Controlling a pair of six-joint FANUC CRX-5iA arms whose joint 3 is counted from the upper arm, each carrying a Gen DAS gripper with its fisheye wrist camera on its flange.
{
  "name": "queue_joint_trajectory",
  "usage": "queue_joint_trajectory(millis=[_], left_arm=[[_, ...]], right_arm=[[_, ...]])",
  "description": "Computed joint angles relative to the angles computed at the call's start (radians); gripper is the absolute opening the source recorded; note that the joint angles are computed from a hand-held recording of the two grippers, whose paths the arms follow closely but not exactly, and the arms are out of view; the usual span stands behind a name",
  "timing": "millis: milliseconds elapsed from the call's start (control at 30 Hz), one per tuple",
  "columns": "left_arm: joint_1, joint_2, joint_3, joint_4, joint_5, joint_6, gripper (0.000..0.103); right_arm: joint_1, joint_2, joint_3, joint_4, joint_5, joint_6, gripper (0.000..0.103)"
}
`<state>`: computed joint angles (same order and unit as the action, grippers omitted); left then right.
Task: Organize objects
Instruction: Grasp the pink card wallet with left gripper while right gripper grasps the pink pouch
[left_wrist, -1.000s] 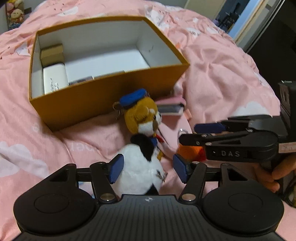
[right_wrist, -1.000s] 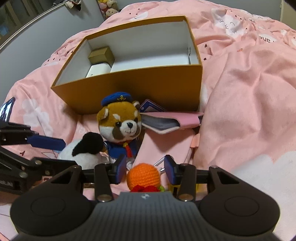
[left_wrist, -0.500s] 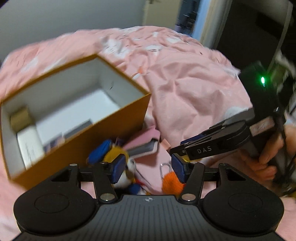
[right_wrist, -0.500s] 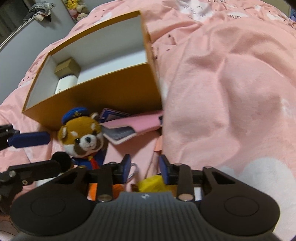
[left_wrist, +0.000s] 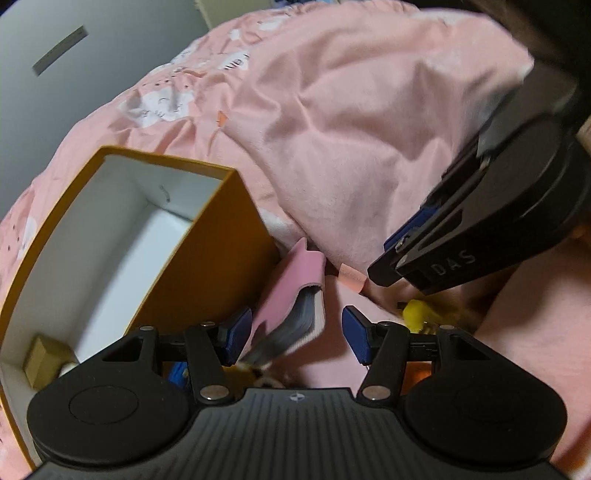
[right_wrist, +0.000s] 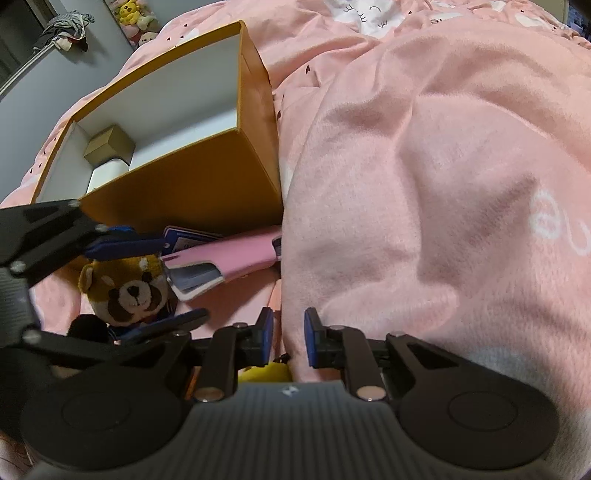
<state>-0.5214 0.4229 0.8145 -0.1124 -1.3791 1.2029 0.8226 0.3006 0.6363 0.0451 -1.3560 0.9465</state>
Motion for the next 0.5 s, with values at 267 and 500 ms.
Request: queue_joint_trajectory(millis=[267, 500], left_arm=[[-0.001, 0.020, 0.004, -0.026, 0.007, 0.011, 0.041], [0.026, -0.079, -0.095, 0.000, 0.077, 0.133, 0.030]], right_arm=[[-0.035, -0.024, -0.011, -0.084, 0.019, 0.025, 0.019], [-0.051, -0.020, 0.019, -0.159, 0.014, 0.065, 0.020]])
